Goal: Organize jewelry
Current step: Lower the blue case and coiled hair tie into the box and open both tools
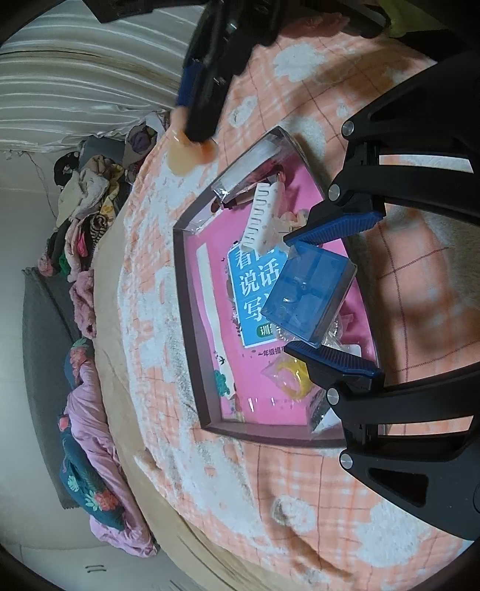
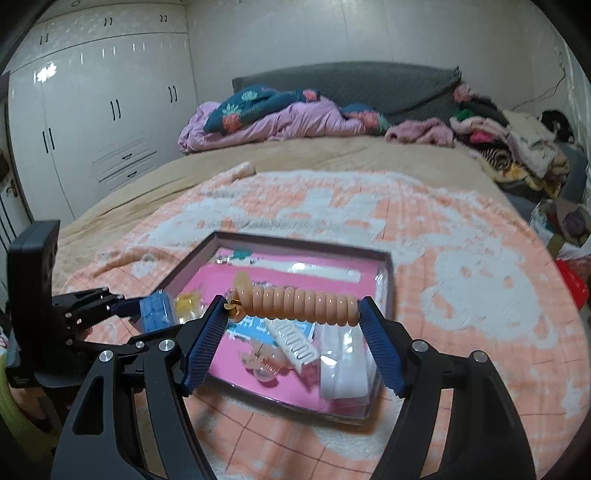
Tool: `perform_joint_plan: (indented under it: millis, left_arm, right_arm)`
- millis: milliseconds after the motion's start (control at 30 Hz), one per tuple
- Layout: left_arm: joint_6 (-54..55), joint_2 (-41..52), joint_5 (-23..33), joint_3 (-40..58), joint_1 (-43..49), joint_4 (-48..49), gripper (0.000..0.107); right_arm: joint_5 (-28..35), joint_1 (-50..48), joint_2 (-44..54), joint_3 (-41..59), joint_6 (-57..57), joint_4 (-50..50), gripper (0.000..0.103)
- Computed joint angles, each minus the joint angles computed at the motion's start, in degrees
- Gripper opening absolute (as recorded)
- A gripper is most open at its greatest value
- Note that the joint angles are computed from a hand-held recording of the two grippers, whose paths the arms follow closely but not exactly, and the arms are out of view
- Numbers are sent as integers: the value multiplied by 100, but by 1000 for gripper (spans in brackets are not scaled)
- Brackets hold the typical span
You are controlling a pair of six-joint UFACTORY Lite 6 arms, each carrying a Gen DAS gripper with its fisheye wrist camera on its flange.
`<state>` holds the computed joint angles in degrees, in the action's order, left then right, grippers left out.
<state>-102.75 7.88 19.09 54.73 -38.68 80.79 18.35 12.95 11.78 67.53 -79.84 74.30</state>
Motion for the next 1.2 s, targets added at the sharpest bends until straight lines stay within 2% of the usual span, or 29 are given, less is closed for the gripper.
perform_joint_plan:
  millis: [300, 433, 767, 1200]
  left_arm:
    - [-86, 461, -98, 222, 52, 129, 44]
    - [-166, 482, -79, 202, 56, 192, 52]
    - [-46, 296, -12, 14, 86, 52, 56]
    - [264, -116, 174, -238, -28, -359, 58]
  right_arm:
    - [-119, -45, 635, 259, 14, 10, 72]
    - [-148, -33, 762, 304, -71, 105, 72]
    - [-144, 79, 952, 364, 39, -4, 76]
    - [6, -2, 584, 59, -57, 207, 85]
